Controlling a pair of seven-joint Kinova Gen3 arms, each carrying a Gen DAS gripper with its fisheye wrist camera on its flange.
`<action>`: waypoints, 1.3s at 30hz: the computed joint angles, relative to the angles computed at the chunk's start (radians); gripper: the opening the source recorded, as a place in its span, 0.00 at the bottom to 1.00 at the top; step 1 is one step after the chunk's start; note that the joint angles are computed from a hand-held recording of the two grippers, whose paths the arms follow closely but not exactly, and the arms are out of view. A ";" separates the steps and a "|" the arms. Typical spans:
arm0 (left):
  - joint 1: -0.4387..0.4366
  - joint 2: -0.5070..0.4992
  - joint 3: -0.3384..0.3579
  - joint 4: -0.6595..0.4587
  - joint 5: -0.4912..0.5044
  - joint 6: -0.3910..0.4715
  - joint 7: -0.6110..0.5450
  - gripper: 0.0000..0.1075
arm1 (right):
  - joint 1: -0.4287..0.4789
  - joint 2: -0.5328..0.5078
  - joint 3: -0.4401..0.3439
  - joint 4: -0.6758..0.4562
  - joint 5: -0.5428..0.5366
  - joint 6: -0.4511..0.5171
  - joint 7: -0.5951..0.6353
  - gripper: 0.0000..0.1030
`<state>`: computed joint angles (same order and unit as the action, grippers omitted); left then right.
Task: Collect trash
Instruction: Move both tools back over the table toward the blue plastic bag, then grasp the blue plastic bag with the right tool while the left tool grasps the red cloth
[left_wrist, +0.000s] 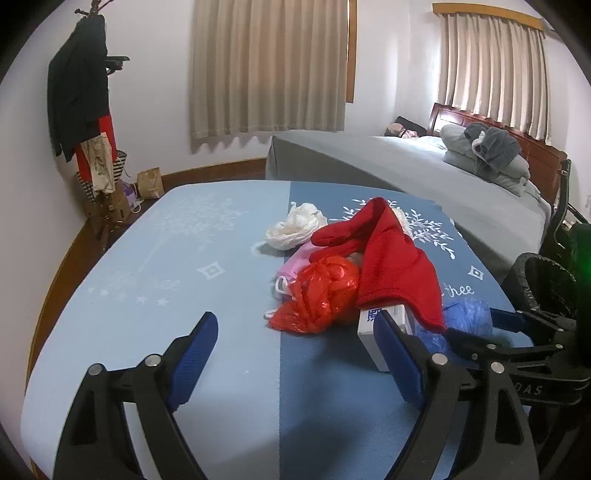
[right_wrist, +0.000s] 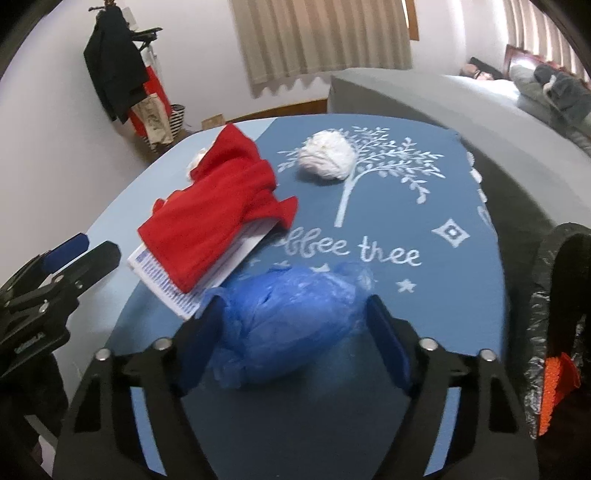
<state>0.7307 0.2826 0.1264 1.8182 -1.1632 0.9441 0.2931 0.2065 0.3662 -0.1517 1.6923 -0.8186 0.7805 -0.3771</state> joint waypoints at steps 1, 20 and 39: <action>-0.001 0.000 0.000 0.000 0.001 -0.002 0.001 0.79 | 0.004 0.002 -0.002 -0.003 -0.001 0.013 0.004 0.62; 0.004 0.020 -0.008 -0.060 -0.039 -0.034 -0.040 0.75 | 0.048 -0.020 0.034 -0.030 -0.092 0.047 0.067 0.49; -0.062 0.101 -0.103 -0.232 0.095 -0.241 -0.280 0.52 | 0.062 0.058 -0.009 -0.155 -0.040 -0.014 -0.047 0.49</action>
<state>0.6689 0.3840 0.0237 1.5866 -1.0686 0.7027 0.0128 0.2684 0.4241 -0.1609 1.5373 -0.8587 0.7668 -0.4245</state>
